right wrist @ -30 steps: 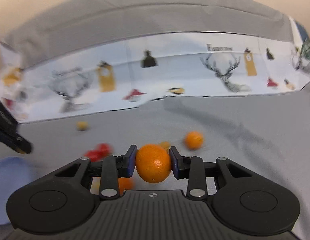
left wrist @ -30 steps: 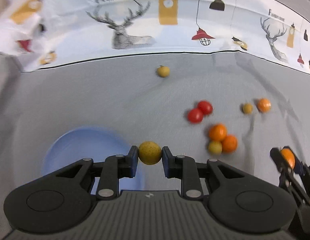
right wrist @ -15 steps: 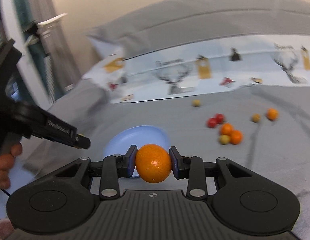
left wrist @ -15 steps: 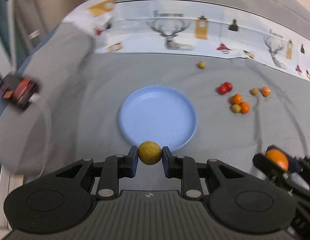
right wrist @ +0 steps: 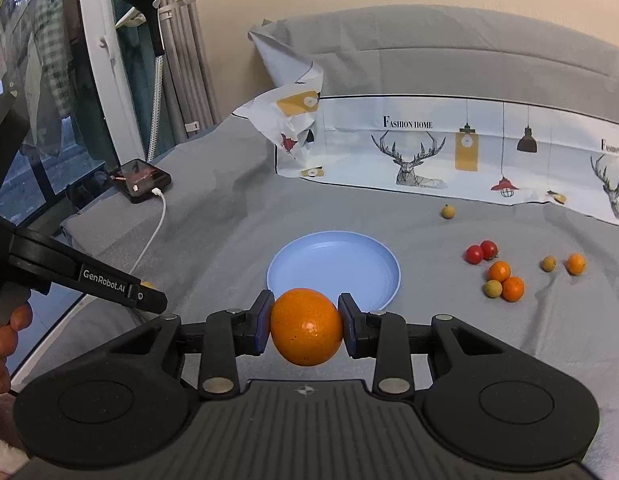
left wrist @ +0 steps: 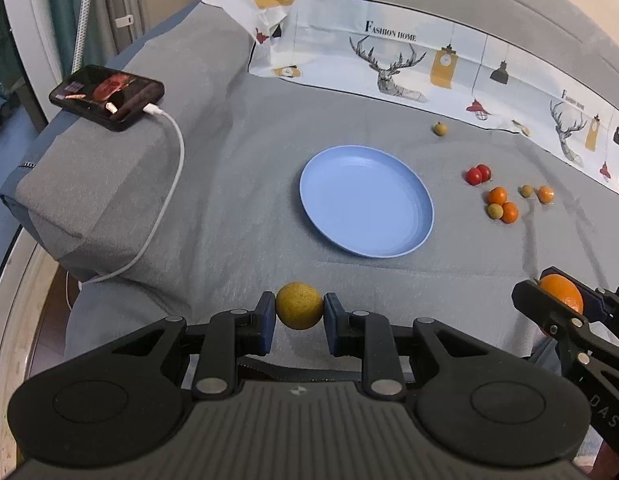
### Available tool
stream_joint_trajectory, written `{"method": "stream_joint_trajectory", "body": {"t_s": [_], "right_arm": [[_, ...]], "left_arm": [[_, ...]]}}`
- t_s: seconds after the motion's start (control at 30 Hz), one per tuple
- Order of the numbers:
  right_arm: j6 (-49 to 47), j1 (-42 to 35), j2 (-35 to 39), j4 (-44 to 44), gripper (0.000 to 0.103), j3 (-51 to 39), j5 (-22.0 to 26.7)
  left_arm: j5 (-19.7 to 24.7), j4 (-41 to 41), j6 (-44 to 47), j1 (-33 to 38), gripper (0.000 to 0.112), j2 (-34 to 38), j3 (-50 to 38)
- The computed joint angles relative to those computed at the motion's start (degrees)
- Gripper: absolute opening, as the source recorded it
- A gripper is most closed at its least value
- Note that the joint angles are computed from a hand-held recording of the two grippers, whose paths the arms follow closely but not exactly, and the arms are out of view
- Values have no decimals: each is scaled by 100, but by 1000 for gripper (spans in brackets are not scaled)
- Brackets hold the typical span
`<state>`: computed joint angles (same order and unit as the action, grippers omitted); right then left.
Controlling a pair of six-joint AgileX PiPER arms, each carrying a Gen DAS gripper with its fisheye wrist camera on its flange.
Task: Organize fruits
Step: 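Carry the orange and yellow fruit over the blue plate with both tools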
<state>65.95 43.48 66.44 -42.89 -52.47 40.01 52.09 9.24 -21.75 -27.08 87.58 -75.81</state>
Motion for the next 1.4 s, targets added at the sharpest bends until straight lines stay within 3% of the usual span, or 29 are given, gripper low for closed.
{"method": "stream_joint_trajectory", "body": {"t_s": [0.27, 0.63, 1.07, 1.4], "right_arm": [[58, 184, 237, -89, 37, -207, 274], [-275, -298, 468, 259, 37, -202, -43], [-1449, -1519, 1723, 1165, 37, -696, -1049], [-2763, -2169, 3177, 2004, 37, -1661, -1347]], "left_arm": [[-122, -15, 3, 19, 28, 72, 4], [-24, -80, 105, 82, 28, 633, -562], [429, -60, 523, 28, 28, 2529, -2676], [1470, -165, 1000, 96, 28, 4594, -5368]]}}
